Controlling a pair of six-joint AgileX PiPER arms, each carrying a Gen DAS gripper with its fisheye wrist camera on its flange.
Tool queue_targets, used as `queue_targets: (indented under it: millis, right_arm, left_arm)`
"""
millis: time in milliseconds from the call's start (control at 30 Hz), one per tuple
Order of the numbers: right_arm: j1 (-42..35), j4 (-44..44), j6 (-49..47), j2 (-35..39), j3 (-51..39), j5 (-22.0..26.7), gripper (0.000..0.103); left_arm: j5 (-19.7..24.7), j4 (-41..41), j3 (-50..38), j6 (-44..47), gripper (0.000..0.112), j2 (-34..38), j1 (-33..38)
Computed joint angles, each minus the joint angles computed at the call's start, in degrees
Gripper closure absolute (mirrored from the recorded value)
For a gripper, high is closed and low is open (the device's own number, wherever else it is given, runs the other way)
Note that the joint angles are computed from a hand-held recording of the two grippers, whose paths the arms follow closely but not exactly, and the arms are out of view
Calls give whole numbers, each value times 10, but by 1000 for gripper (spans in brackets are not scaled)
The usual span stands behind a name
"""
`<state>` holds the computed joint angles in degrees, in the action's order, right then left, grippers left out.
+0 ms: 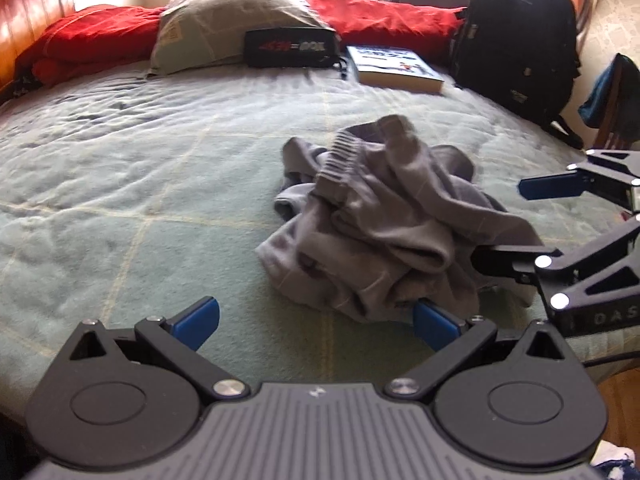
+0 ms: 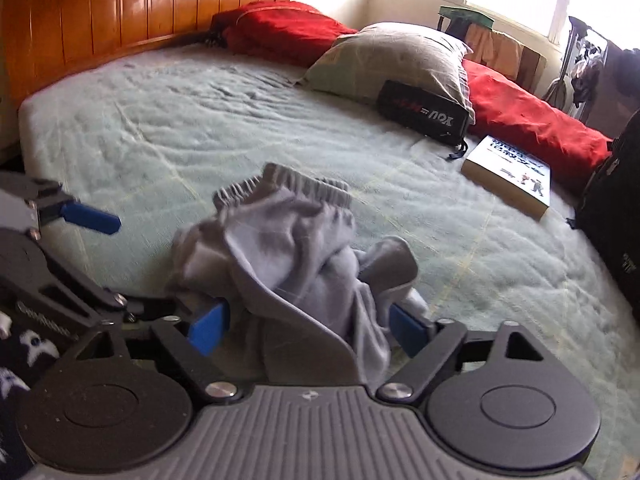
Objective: Fold clothes
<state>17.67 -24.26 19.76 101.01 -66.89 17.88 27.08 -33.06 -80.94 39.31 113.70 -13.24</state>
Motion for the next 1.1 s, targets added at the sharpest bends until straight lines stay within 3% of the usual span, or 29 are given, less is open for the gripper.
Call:
queue_targets:
  millis: [133, 200, 300, 467, 533, 600, 633, 733, 967, 1100]
  right_arm:
    - [-15, 87, -107, -6, 6, -11, 40]
    - [-17, 117, -148, -6, 8, -21, 49]
    - [-17, 138, -188, 4, -1, -28, 53]
    - [-23, 228, -302, 29, -27, -34, 53]
    - [-27, 262, -339, 38, -38, -27, 59]
    - [-31, 295, -375, 42, -46, -16, 97]
    - [-34, 304, -384, 40, -44, -16, 97]
    - [-50, 248, -322, 25, -29, -21, 97]
    - [-100, -29, -25, -41, 53, -10, 99]
    - [-126, -112, 79, -69, 106, 17, 101]
  left_arm:
    - [13, -66, -7, 79, 10, 8, -4]
    - [-4, -112, 4, 140, 10, 6, -8]
    - [-19, -68, -7, 117, 10, 10, -16]
    - [24, 1, -69, 48, 10, 39, -5]
    - [27, 29, -82, 17, 10, 47, -6]
    - [27, 50, -91, -16, 10, 51, -7]
    - [36, 39, -97, -13, 10, 55, -5]
    - [65, 16, -117, -5, 10, 64, 0]
    - [66, 57, -151, -23, 10, 82, -27]
    - [70, 91, -176, -64, 10, 97, -33]
